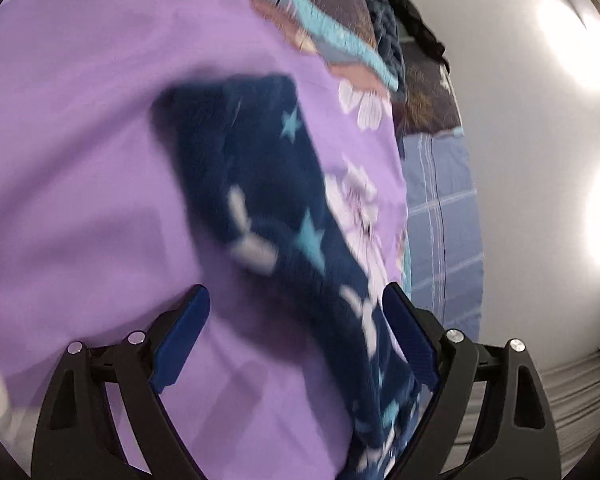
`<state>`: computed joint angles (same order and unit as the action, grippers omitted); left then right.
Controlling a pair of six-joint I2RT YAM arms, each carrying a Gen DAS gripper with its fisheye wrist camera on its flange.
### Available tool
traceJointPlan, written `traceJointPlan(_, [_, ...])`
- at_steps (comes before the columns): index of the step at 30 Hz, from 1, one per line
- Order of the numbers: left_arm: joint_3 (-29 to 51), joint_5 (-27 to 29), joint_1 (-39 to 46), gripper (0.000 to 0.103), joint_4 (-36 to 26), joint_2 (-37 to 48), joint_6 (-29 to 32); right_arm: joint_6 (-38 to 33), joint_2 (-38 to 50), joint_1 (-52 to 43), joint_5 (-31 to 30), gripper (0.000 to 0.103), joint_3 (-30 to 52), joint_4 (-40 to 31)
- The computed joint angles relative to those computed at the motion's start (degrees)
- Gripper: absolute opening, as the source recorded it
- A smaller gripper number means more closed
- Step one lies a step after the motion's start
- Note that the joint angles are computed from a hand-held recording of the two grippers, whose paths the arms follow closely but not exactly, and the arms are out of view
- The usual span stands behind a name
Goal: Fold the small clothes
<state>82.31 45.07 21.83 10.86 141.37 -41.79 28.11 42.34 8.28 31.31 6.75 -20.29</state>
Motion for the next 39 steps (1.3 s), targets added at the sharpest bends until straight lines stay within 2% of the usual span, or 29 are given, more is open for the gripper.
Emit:
traceJointPlan(1, [0.6, -1.6, -0.5, 0.078, 0.4, -0.1, -0.1, -0.1, -0.2, -0.3, 0.1, 0.101, -0.1, -0.1])
traceJointPlan(2, [3.1, -3.2, -1.1, 0.056, -1.1, 0.6, 1.3, -0.6, -0.8, -1.1, -0.2, 0.101, -0.3, -0.5])
traceJointPlan(3, [6.2, -4.0, -1.4, 0.03, -3.5, 1.9, 2.8, -1.3, -1.7, -2.3, -0.8, 0.101, -0.5, -0.8])
traceJointPlan(5, [10.9, -5.0, -2.3, 0.008, -8.6, 3.0, 5.0, -2.5, -3.5, -4.5, -1.9, 0.101, -0.8, -1.5])
traceJointPlan(7, [9.2, -5.2, -3.0, 0.008, -6.9, 0.4, 6.3, -4.3, -5.0, -7.4, -3.2, 0.101, -1.4, -1.4])
traceJointPlan(10, [0.8, -5.5, -7.1, 0.008, -2.9, -9.6, 13.8, -6.4, -5.1, -10.9, -4.9, 0.101, -2.1, 0.2])
traceJointPlan(13, [-7.9, -4.4, -13.4, 0.008, -0.8, -20.6, 21.3, -8.3, -3.4, -15.4, -9.1, 0.101, -2.3, 2.9])
traceJointPlan(16, [-16.0, -3.4, -22.4, 0.008, -0.1, -30.4, 28.8, -9.3, -5.2, -18.7, -12.6, 0.101, -2.5, 2.5])
traceJointPlan(19, [-21.0, -3.7, -31.3, 0.015, -1.7, -34.3, 34.1, -10.2, -7.4, -19.5, -12.7, 0.101, -2.7, 1.0])
traceJointPlan(20, [-21.9, -4.7, -34.0, 0.022, -2.1, -34.5, 35.6, -10.6, -7.8, -19.9, -12.6, 0.101, -2.8, 0.6])
traceJointPlan(21, [-23.2, -6.5, -37.2, 0.038, -2.2, -34.6, 37.4, -11.2, -8.6, -20.8, -12.9, 0.101, -2.8, -0.1])
traceJointPlan(23, [-26.6, -13.1, -43.1, 0.063, -0.7, -35.1, 41.0, -12.7, -10.7, -23.5, -14.6, 0.101, -2.8, -1.8])
traceJointPlan(24, [-28.0, -15.4, -45.1, 0.066, 0.3, -35.1, 42.7, -13.7, -12.0, -25.1, -15.6, 0.101, -2.7, -2.8])
traceJointPlan(25, [-28.7, -17.1, -46.7, 0.067, 0.4, -34.9, 44.7, -14.4, -13.5, -26.2, -16.1, 0.101, -2.7, -4.1])
traceJointPlan(27, [-31.1, -20.3, -48.7, 0.077, 0.6, -35.4, 49.3, -16.4, -15.0, -28.6, -17.1, 0.101, -2.6, -5.0])
traceJointPlan(31, [-36.9, -23.4, -45.8, 0.087, 5.6, -38.0, 54.3, -20.1, -12.0, -31.4, -19.6, 0.101, -1.6, -1.8])
traceJointPlan(33, [-41.3, -24.8, -42.7, 0.09, 8.5, -40.5, 54.7, -21.0, -6.9, -30.9, -22.8, 0.101, 0.2, 2.2])
traceJointPlan(35, [-42.1, -26.4, -38.5, 0.09, 8.3, -40.8, 55.8, -20.7, -0.8, -28.1, -24.8, 0.101, 2.4, 6.7])
traceJointPlan(39, [-39.0, -32.0, -33.2, 0.09, 7.8, -35.4, 56.7, -19.1, 15.9, -16.5, -22.9, 0.101, 9.0, 19.1])
